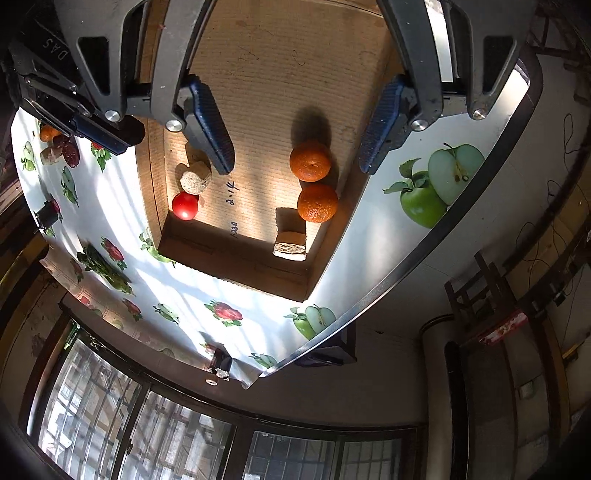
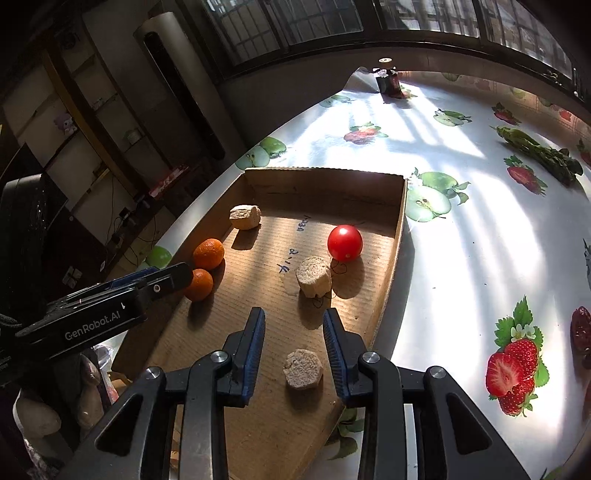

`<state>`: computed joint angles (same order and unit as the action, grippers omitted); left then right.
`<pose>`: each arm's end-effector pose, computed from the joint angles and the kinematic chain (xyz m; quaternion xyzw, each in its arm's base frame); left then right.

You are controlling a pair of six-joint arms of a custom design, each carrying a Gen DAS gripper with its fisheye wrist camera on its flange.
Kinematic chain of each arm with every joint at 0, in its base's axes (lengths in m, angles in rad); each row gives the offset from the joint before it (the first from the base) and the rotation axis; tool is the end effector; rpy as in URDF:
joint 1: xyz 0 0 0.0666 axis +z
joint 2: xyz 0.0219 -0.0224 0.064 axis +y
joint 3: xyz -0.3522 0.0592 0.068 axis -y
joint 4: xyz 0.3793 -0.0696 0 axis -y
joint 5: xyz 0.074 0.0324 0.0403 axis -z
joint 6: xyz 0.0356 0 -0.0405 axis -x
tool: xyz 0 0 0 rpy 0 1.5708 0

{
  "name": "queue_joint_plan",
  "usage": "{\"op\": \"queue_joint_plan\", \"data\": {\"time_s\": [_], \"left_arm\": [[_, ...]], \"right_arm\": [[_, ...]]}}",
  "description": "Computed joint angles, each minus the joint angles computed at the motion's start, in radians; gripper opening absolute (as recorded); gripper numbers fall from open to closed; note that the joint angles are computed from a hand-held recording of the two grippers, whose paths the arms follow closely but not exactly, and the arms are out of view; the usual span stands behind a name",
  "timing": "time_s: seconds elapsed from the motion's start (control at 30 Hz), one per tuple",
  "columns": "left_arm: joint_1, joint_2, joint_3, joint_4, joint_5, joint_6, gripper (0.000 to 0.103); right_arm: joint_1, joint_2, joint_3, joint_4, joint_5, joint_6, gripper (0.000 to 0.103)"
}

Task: Organize fruits
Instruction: 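Move both grippers back toward the remaining fruit pile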

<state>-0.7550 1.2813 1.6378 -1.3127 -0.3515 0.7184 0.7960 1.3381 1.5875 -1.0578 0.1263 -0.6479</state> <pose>0.3022 -0.2681 0.5320 -0.0357 0.9393 -0.0767 0.3326 0.3181 0.3180 0.5034 -0.0451 0.9256 0.2014 0.3174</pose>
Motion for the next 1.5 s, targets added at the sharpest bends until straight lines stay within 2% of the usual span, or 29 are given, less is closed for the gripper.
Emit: {"op": "queue_joint_plan", "data": {"time_s": [0.03,0.13,0.27,0.37,0.5,0.63,0.8,0.93,1.0,1.07,1.13,1.17,1.27,1.43,1.5], "left_arm": [[-0.022,-0.012,-0.001,0.016,-0.027,-0.003,0.082],[-0.092,-0.024,0.013,0.052,-0.083,-0.021,0.083],[-0.159,0.017,0.067,0.078,-0.070,-0.029,0.083],[-0.208,0.065,0.122,0.094,-0.066,-0.064,0.083],[-0.265,0.126,0.183,0.106,-0.056,-0.097,0.083],[-0.303,0.187,0.239,0.090,-0.040,-0.116,0.083],[-0.326,0.240,0.298,0.059,-0.044,-0.128,0.083],[-0.339,0.278,0.330,0.047,-0.061,-0.145,0.083],[-0.337,0.314,0.358,0.036,-0.038,-0.146,0.083],[-0.333,0.358,0.396,0.016,-0.001,-0.138,0.082],[-0.325,0.402,0.439,0.004,0.050,-0.126,0.081],[-0.324,0.426,0.466,-0.004,0.066,-0.125,0.077],[-0.320,0.501,0.558,-0.024,0.122,-0.146,0.059],[-0.298,0.629,0.709,-0.048,0.221,-0.119,0.058],[-0.288,0.698,0.796,-0.080,0.257,-0.108,0.058]], "right_arm": [[0.005,-0.028,-0.020,0.011,0.020,-0.019,0.043],[0.023,-0.107,-0.072,0.017,0.085,-0.064,0.048],[0.060,-0.217,-0.139,-0.018,0.230,-0.126,0.048],[0.075,-0.308,-0.197,-0.057,0.312,-0.180,0.049],[0.076,-0.387,-0.236,-0.149,0.377,-0.233,0.051],[0.047,-0.474,-0.282,-0.224,0.399,-0.279,0.051],[-0.042,-0.584,-0.341,-0.306,0.368,-0.269,0.051],[-0.215,-0.679,-0.381,-0.380,0.316,-0.177,0.051],[-0.359,-0.712,-0.395,-0.373,0.233,-0.098,0.051],[-0.521,-0.728,-0.406,-0.347,0.114,-0.016,0.051],[-0.643,-0.728,-0.415,-0.320,0.007,0.044,0.051],[-0.681,-0.722,-0.420,-0.305,-0.033,0.062,0.051],[-0.715,-0.701,-0.434,-0.264,-0.079,0.095,0.051],[-0.751,-0.650,-0.456,-0.196,-0.128,0.123,0.050],[-0.777,-0.619,-0.452,-0.176,-0.150,0.138,0.050]]}}
